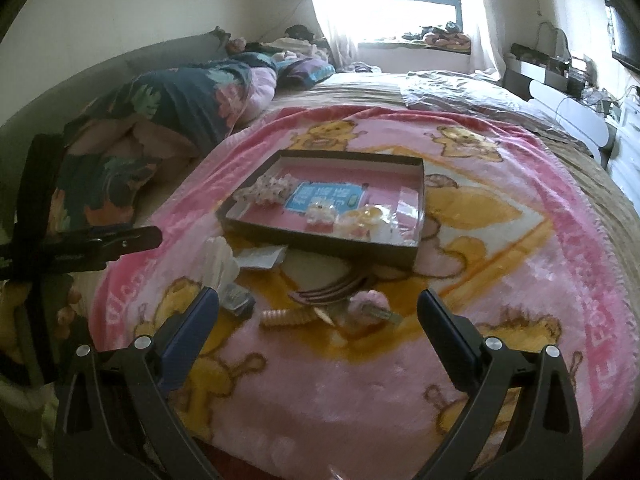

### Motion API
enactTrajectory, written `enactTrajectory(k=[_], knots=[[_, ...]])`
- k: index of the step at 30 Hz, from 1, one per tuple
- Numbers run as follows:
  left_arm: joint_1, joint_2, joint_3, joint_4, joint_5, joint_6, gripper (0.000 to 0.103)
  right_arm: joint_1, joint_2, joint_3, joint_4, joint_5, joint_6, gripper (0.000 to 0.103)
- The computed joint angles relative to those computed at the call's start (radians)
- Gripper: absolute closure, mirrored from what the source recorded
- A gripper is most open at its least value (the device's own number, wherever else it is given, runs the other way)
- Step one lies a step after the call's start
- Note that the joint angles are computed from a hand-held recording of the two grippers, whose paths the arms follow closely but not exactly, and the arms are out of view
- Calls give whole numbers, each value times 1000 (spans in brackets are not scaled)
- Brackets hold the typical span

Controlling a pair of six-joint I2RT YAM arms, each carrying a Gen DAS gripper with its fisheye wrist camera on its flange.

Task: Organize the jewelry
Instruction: 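Withdraw both tools from the box toward the remaining items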

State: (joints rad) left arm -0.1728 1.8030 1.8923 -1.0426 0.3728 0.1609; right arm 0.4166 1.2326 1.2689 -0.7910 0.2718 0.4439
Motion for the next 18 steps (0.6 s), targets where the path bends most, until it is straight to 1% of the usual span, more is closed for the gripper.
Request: enactTrajectory(k=[11,18], knots=[[-17,-29,-124,48,-38,29,11,32,32,-47,12,-14,15,4],[-1,29,-132,63,-47,5,11,-21,91,-112,84,-114,32,4]])
